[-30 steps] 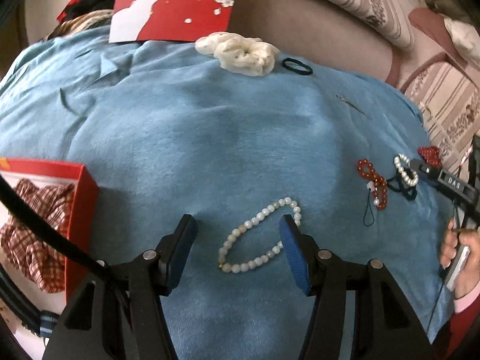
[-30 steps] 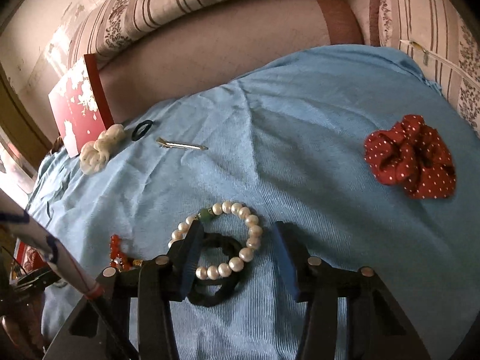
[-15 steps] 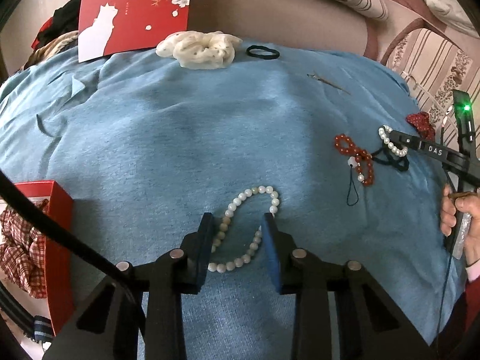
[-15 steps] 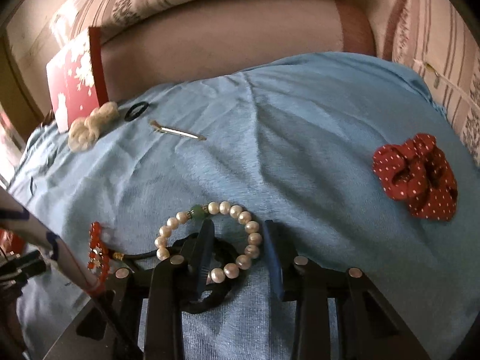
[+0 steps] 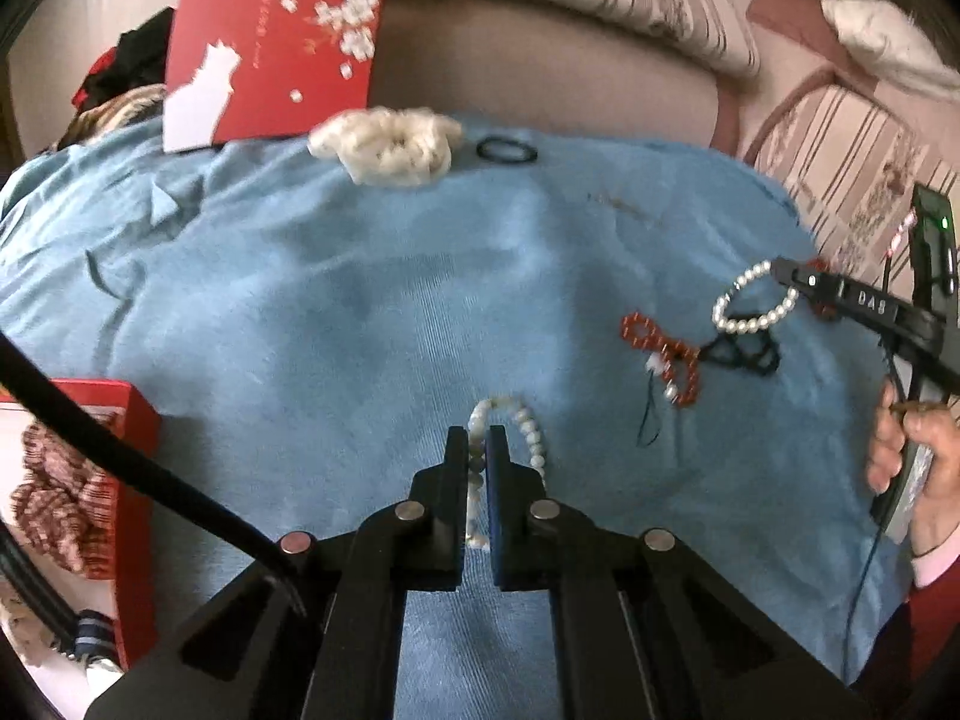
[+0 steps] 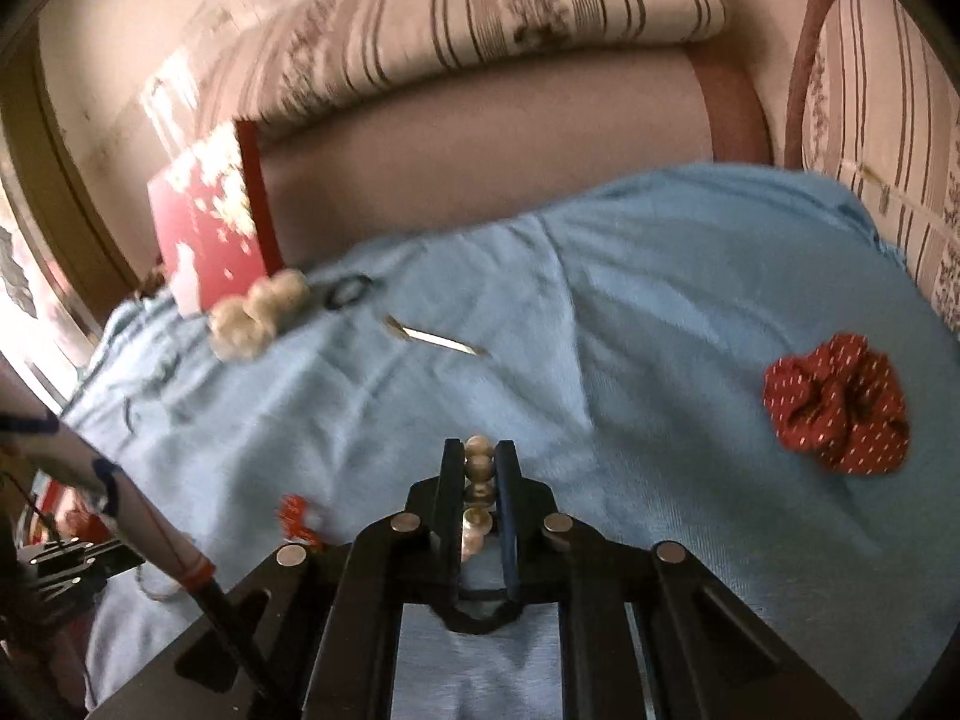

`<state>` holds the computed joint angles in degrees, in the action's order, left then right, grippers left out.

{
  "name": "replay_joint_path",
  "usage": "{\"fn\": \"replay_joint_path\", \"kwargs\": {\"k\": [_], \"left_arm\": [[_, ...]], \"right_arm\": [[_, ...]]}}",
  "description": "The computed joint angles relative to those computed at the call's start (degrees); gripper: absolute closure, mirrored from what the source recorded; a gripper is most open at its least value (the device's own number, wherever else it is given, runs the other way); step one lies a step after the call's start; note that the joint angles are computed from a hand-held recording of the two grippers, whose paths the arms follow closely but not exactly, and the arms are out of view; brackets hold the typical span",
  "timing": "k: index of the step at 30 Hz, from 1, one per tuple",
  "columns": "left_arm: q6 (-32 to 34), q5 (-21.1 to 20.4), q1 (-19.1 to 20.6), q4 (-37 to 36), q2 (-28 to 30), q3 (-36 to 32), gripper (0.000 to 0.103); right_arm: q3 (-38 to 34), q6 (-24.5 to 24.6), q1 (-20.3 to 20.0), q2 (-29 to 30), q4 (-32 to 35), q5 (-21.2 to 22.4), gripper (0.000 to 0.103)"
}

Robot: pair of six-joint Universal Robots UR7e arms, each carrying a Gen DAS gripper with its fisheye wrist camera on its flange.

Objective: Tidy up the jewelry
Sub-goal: 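Carry both bracelets into the red tray and open both tools to release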

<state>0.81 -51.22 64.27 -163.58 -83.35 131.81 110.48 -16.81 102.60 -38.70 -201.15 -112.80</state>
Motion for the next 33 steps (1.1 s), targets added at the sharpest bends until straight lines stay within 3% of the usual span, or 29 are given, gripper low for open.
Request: {"fn": "replay_joint_path", "kwargs": {"k": [10,19,25,33], "left_arm": [[-2.6,-1.4,-3.1,2.2,-11.3,2.2,0.098],[-2.8,3.4,-1.6,3.6,-21.9,1.8,0.098],[-2.4,6.2,5.1,2.8,-25.2,-1.3,0.098],[-2.6,2.3,18.2,2.1,-21.3,-8.6,0.098]], "right_arm": [[3.3,0.5,5.0,-1.1,-5.0,0.6,0.093],[2.7,3.9,12.9,1.3,-2.6,-0.9,0.093],[-3.3,4.9,19.4,5.4,5.1,-1.1,0.093],[-17.8,6.5,26.7,15.3,18.8,2.1,0.093]]}}
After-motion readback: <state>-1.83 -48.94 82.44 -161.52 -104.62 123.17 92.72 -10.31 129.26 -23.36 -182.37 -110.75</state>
